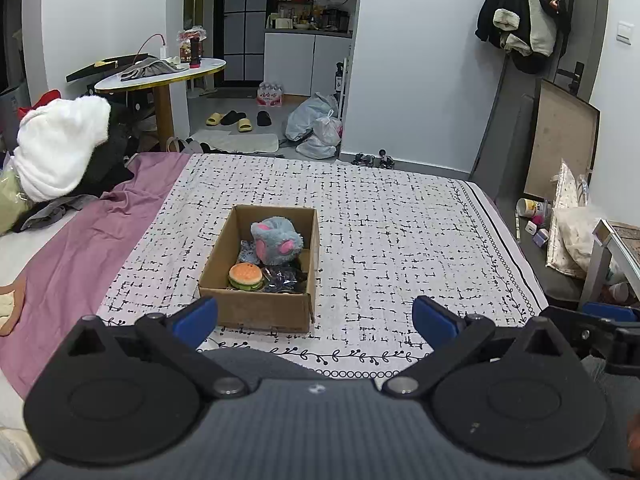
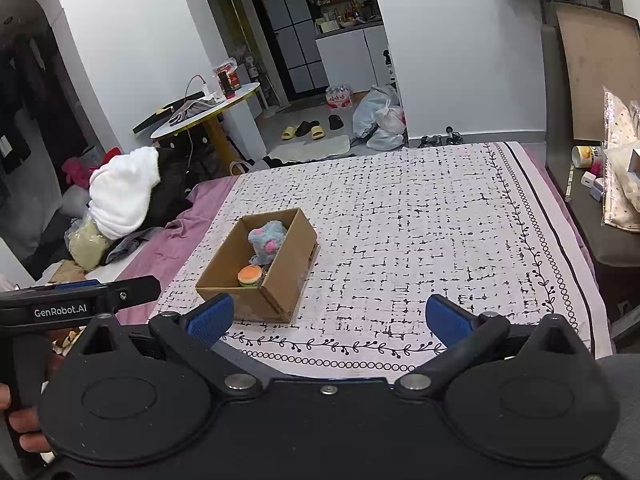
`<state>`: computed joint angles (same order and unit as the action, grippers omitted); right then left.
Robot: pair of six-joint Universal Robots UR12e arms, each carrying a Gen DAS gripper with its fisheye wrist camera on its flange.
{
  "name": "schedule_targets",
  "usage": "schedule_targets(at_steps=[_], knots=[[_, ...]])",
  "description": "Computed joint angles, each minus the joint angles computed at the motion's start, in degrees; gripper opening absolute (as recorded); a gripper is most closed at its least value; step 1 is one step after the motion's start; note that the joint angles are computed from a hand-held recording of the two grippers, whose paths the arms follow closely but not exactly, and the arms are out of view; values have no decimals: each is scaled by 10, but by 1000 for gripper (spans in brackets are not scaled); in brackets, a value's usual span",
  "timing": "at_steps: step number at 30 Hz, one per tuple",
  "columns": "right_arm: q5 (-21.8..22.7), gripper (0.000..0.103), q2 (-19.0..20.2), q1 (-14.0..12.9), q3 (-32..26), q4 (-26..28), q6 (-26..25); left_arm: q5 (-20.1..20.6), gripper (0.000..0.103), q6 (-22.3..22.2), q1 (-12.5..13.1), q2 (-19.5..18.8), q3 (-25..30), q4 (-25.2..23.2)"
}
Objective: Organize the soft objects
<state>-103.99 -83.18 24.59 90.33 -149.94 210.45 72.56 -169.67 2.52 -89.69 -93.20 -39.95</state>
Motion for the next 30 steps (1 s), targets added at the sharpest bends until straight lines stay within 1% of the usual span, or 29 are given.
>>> schedule_targets(at_steps=[14, 23, 30], knots=[[-6, 103, 3, 3, -4, 8, 1, -3, 103, 3, 5, 0, -1, -4], [1, 103, 4, 3, -5, 7, 0, -9, 103, 3, 9, 0, -2, -5], [-4, 103, 5, 3, -8, 14, 3, -11, 103, 6, 10, -1, -1, -9]])
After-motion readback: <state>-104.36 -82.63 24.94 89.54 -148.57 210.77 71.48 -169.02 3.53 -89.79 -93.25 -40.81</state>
